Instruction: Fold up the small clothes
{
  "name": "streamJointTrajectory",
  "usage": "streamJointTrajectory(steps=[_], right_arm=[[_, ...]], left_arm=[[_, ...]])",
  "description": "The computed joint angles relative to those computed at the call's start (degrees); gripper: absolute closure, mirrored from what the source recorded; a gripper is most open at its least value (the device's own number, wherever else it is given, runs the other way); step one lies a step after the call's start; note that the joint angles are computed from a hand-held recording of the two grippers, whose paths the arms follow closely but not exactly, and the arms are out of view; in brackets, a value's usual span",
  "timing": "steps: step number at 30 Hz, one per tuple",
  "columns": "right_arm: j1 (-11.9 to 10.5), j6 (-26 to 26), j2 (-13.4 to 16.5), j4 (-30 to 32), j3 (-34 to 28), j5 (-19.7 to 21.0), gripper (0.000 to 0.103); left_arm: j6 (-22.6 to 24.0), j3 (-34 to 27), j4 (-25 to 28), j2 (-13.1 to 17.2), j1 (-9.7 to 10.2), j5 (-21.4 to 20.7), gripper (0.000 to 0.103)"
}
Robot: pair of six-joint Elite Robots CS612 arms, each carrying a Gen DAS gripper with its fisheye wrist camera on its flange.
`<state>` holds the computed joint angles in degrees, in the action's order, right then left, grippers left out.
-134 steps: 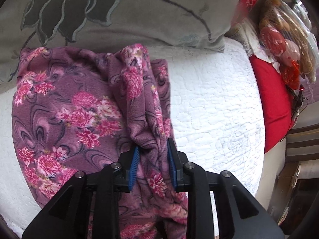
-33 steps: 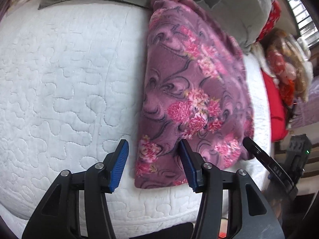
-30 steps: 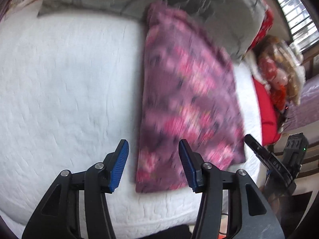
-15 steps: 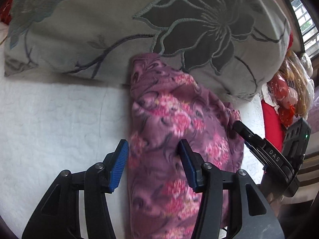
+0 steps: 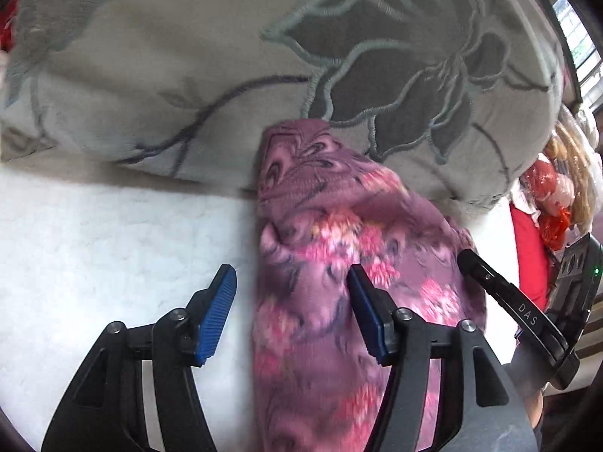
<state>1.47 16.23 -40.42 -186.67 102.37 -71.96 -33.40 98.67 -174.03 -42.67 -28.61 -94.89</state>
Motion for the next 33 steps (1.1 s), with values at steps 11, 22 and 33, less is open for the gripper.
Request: streamJointTrajectory(steps=[11,22,33], right_arm=[[3.4,-16.2,-2.8,-4.9,5.7,-9.0,0.093],[-0.2,-11.8,-5.6,-9.1,11.3,2.4,0.089],[-0.9,-9.8,-7.3,-10.8,17.3,0.3,0.080]], left_arm=[[-0.6,6.8,-4.4,-2.0,-2.68,5.2,0.038],[0.2,11.9,-6.9,-5.8,-4.22,5.5,0.040],[-2.4,15.2,-6.7,-7.0,-4.32,2.5,0.034]])
